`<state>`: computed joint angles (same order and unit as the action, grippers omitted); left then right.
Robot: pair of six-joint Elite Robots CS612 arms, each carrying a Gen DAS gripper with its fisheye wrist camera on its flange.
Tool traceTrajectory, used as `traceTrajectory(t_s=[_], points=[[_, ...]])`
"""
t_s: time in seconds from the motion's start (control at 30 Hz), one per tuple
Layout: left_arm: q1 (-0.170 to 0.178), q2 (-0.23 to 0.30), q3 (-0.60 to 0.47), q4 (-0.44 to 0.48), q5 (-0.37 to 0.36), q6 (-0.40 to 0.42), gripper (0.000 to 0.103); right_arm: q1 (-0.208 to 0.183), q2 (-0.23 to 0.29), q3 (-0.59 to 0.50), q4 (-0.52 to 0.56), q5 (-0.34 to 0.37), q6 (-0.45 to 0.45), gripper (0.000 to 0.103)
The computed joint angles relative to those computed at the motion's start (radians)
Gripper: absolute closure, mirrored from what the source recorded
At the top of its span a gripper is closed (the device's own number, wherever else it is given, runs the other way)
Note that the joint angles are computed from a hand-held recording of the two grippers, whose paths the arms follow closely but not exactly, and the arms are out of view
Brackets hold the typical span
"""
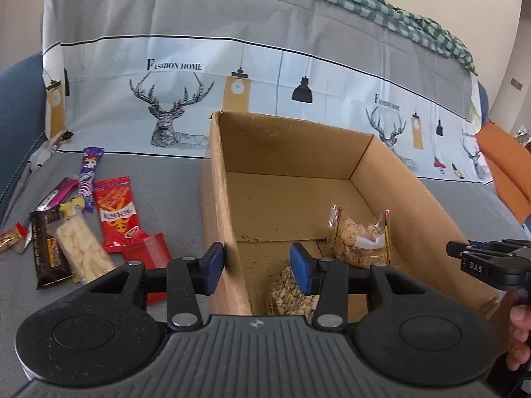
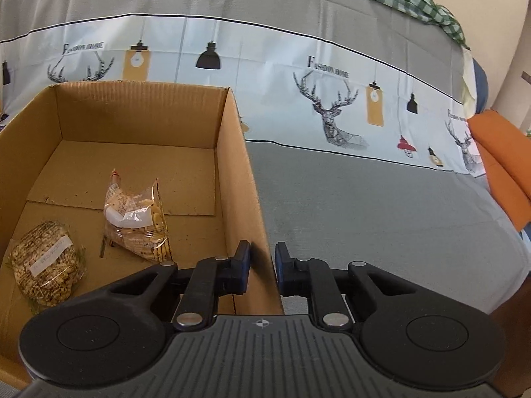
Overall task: Organize snacks
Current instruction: 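Grasp the dark chocolate bar with the left tool while the right tool grasps the white nougat bar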
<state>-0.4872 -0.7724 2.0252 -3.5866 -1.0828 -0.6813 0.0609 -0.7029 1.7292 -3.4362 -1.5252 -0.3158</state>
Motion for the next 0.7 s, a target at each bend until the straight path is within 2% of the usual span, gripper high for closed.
traceTrajectory(t_s=[0.1,0.2,0.23,0.27,0.3,0.47,0.5,0.6,0.7], points=[[0.000,0.000,-0.005,0.012,0.002,0.009,0.053,-0.004,-0.001,-0.003,0.013,0.004,0.026,0.085],[0.003,0.001,0.001,-0.024,0.002,0.005,0.053,-0.003,-0.002,0.004,-0.017,0.008,0.020,0.085],[0.002,0.000,0.005,-0.038,0.010,0.008,0.052,-0.002,-0.001,0.007,-0.040,0.012,0.017,0.079],[0.001,-0.001,0.010,-0.054,0.014,0.013,0.051,-0.001,-0.001,0.011,-0.065,0.017,0.016,0.068],[0.001,-0.001,0.016,-0.077,0.010,0.020,0.050,0.000,-0.001,0.016,-0.091,0.023,0.017,0.063],[-0.018,-0.004,0.053,-0.214,0.035,0.096,0.041,0.003,-0.007,0.043,-0.202,0.077,0.031,0.056],[-0.017,-0.007,0.063,-0.236,0.026,0.106,0.040,0.004,-0.009,0.050,-0.224,0.086,0.034,0.055],[0.011,-0.033,0.089,-0.244,-0.073,0.123,0.040,0.009,-0.014,0.069,-0.281,0.129,0.050,0.053],[0.053,-0.066,0.106,-0.207,-0.154,0.127,0.049,0.016,-0.020,0.085,-0.316,0.183,0.068,0.048]])
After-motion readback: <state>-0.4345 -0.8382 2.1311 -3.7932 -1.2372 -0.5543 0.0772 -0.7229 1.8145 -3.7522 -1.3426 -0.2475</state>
